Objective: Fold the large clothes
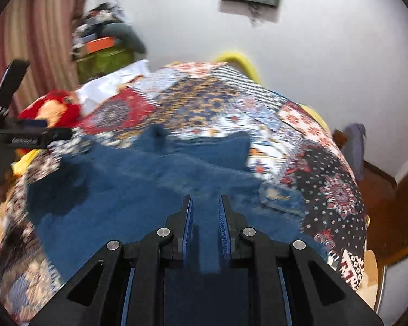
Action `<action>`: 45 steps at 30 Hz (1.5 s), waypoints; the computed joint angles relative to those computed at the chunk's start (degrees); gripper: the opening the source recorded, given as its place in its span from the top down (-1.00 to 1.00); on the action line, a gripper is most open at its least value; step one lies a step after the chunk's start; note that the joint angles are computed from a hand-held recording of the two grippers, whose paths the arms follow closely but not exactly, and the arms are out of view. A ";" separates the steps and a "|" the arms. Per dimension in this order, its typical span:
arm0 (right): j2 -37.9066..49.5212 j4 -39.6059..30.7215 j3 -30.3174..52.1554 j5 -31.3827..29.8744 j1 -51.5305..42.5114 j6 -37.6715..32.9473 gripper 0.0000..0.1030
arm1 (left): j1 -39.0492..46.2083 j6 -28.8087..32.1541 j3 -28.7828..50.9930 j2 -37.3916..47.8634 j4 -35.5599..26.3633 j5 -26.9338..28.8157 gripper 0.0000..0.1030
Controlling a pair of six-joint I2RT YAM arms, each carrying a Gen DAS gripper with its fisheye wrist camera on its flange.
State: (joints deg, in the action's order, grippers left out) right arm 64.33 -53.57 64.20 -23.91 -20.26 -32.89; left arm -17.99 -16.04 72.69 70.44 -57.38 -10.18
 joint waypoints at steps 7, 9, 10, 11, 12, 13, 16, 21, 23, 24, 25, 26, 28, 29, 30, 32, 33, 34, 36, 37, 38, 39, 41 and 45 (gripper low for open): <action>-8.06 -8.74 -3.68 -1.55 4.16 0.16 0.71 | -9.47 -1.43 -3.81 -8.65 -4.13 -1.21 -0.98; -8.54 -8.80 -5.11 -1.20 6.14 1.90 0.71 | -12.25 -2.65 -5.42 -9.67 -4.43 -1.17 -0.98; -8.46 -8.45 -5.70 -0.91 6.80 2.52 0.71 | -13.01 -3.01 -6.30 -9.94 -4.13 -1.09 -0.98; -8.54 -7.51 -6.93 0.45 8.57 3.84 0.71 | -14.11 -3.60 -7.45 -10.11 -3.66 -0.94 -0.98; -8.54 -6.31 -7.96 1.97 9.86 4.46 0.71 | -14.59 -3.98 -8.17 -10.30 -3.40 -0.82 -0.98; -8.87 -4.93 -9.29 4.17 11.52 5.22 0.71 | -15.08 -4.55 -9.31 -10.17 -2.74 -0.50 -0.98; -8.04 -0.27 -13.99 11.36 15.04 5.91 0.71 | -15.00 -5.69 -13.03 -9.08 -0.91 0.81 -0.98; -5.44 -0.37 -14.34 7.52 9.21 1.72 0.71 | -14.14 -6.78 -21.06 -7.97 2.27 0.26 -0.99; -6.37 1.93 -15.60 13.08 10.04 1.85 0.71 | -11.66 -6.94 -24.63 -11.72 3.95 2.58 -0.99; -6.63 2.06 -16.19 11.99 8.71 0.17 0.71 | -10.39 -6.90 -25.61 -13.23 3.85 3.20 -0.99; -7.02 2.18 -16.77 11.39 7.72 -0.94 0.71 | -9.14 -6.47 -26.38 -14.75 3.59 3.95 -0.99; -7.89 2.34 -17.45 11.76 7.14 -1.99 0.71 | -8.40 -6.39 -27.00 -16.08 3.14 3.67 -0.99; -9.64 3.40 -18.70 14.12 7.32 -2.78 0.71 | -7.21 -5.38 -28.23 -18.14 2.07 3.42 -0.99; -10.37 4.13 -19.35 15.68 7.70 -2.89 0.71 | -6.85 -5.15 -28.72 -18.90 1.57 3.20 -0.99; -10.49 4.32 -19.62 15.42 6.92 -3.36 0.71 | -7.01 -5.47 -28.84 -19.45 0.83 2.21 -0.99; -9.60 3.31 -18.96 13.34 4.38 -3.78 0.71 | -8.02 -6.05 -28.92 -20.92 -0.73 0.10 -0.99; -8.88 2.69 -18.34 12.32 3.11 -4.14 0.70 | -7.70 -6.03 -28.87 -21.82 -1.38 0.35 -0.99; -8.12 1.78 -17.65 10.94 1.42 -4.56 0.68 | -7.31 -6.29 -28.84 -22.84 -2.34 0.47 -0.99; -7.49 1.13 -17.08 9.98 -0.82 -5.31 0.44 | -7.72 -7.35 -28.56 -24.15 -4.19 -0.89 -0.99; -8.50 2.15 -17.63 11.34 -1.68 -5.31 -0.04 | -7.57 -7.58 -28.57 -25.38 -5.42 -1.91 -0.99; -9.88 3.53 -18.68 13.12 -2.04 -5.30 -0.63 | -5.91 -6.71 -28.75 -26.71 -6.18 -1.16 -0.99; -11.32 5.55 -19.88 14.86 -3.03 -5.85 -0.80 | -3.18 -5.19 -29.00 -27.79 -6.80 -0.07 -0.99; -10.92 6.31 -20.41 13.39 -9.03 -10.10 -0.84 | 1.17 -3.11 -29.36 -28.48 -7.93 0.16 -0.99; -3.64 -0.54 -14.65 4.47 -22.52 -17.31 -0.84 | 16.73 6.07 -30.19 -31.58 -10.09 5.58 -0.99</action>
